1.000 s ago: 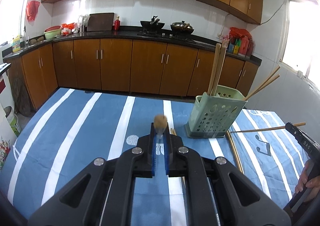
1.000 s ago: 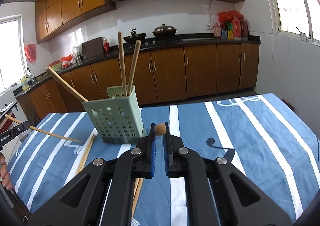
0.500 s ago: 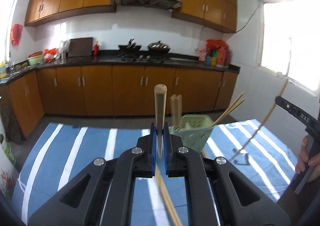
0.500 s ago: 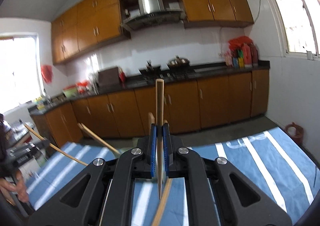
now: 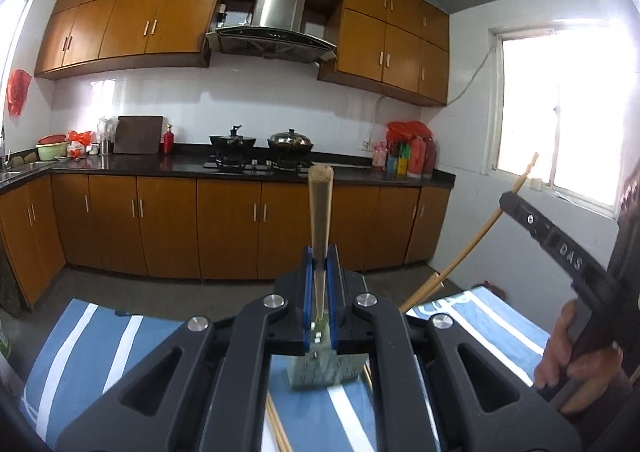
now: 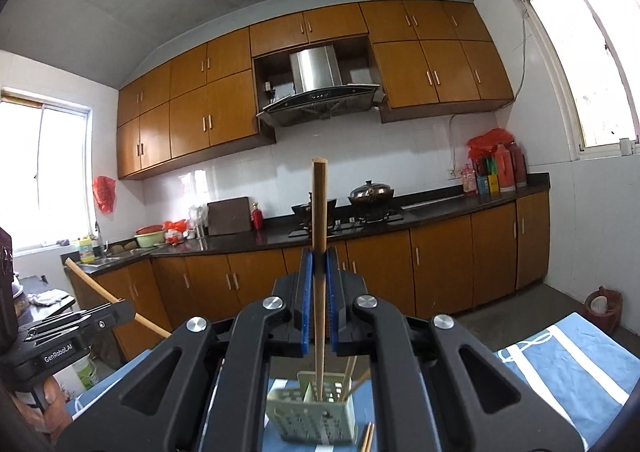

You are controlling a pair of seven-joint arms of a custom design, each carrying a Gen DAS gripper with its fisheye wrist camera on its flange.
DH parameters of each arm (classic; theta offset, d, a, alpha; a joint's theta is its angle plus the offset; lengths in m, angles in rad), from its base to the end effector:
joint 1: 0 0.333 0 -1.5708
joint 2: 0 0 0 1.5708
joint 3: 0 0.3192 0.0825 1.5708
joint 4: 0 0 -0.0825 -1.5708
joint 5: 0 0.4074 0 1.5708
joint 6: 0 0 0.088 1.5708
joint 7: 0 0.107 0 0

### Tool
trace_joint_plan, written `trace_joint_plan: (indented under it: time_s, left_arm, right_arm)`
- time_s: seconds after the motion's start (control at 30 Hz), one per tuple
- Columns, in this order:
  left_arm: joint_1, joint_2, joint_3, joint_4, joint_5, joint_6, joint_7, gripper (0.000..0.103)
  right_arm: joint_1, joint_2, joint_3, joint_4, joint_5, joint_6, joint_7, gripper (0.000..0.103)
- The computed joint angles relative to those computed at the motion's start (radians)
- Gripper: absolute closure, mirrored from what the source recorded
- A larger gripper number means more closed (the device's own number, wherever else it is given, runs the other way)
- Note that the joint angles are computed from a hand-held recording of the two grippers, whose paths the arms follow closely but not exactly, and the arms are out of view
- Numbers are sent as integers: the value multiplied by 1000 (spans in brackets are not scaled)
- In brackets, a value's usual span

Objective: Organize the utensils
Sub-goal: 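Lift both chopsticks upright and lower them into the green holder, then open both tools and withdraw from the green holder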

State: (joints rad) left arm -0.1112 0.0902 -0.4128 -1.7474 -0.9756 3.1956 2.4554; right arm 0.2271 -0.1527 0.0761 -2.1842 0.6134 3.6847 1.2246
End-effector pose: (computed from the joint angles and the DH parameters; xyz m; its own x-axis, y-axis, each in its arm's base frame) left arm 0.5951 -0.2403 0.6412 -0.4395 -0.8910 0.1136 -0.2549 0.0024 -0.9670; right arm 0.5212 0.0874 0.6296 0.0004 -0.9830 -0.1833 0.0009 0.1833 -0.9830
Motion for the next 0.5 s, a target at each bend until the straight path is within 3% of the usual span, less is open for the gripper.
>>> trace_joint_plan:
  time_s: [0.1,0.27,0.5]
  left_arm:
    - [-115,47,147,17,330,-18,-323,96]
    - [-174,107,235,63,568,-70,-550,96]
    - [-177,180,264,119,761,-101,-709,96]
  right_arm:
    - [-3,53,14,53,56,18,-45,96]
    - [10,136,1,140,136,-19,-107,96]
    - [38,213,-20,212,221,-72,-189,96]
